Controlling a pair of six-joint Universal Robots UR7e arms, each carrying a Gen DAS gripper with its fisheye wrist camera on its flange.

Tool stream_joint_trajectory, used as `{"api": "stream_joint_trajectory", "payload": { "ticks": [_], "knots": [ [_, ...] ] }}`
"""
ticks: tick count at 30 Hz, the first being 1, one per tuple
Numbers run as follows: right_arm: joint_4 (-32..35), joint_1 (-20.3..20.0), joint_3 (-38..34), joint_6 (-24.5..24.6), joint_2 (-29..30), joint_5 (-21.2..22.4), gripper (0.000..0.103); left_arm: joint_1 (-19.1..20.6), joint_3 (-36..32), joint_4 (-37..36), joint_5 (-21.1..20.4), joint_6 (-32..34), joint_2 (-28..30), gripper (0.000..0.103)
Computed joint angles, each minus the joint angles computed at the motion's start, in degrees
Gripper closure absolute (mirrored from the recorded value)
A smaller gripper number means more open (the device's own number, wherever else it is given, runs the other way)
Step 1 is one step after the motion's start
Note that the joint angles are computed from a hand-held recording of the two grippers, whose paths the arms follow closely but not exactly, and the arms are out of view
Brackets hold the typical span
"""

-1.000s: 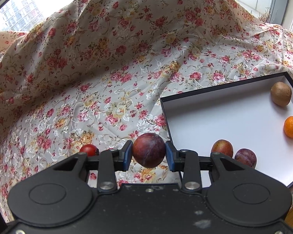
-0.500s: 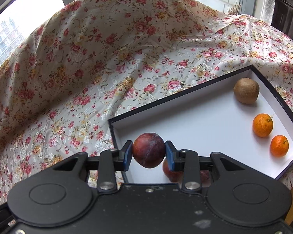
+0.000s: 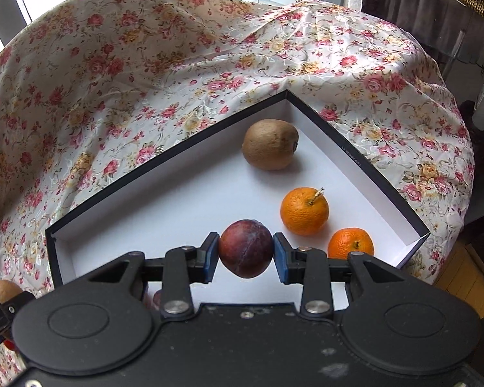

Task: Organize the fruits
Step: 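Carry the kiwi with the left tool and the plum with the right tool over the box, then open the left tool to drop the kiwi while the right tool releases the plum in the box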

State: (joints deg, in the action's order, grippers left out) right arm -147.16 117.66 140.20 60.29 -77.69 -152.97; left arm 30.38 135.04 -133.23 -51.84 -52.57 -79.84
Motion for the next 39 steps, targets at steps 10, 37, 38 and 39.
{"api": "stream_joint_trajectory", "payload": {
  "ticks": [10, 37, 38, 39],
  "knots": [
    [0.07, -0.79, 3.32, -3.35, -3.91, 0.0, 0.067, -0.8, -2.38, -4.03, -0.52, -0.53, 7.31, 0.049],
    [-6.19, -1.89, 6.73, -7.33, -10.08, 2.53, 0.056, -1.3, -3.22, -0.36, 3.9, -3.59, 9.16, 0.043],
    [-5.44, -1.91, 6.4, -7.06, -9.73, 2.5, 0.056, -1.04, -3.4, 0.68, 4.16, -4.05, 8.82, 0.043],
    [-4.91, -1.91, 6.1, -6.88, -9.33, 2.47, 0.056, -0.83, -3.57, 1.53, 4.41, -4.39, 8.53, 0.043]
  ]
}}
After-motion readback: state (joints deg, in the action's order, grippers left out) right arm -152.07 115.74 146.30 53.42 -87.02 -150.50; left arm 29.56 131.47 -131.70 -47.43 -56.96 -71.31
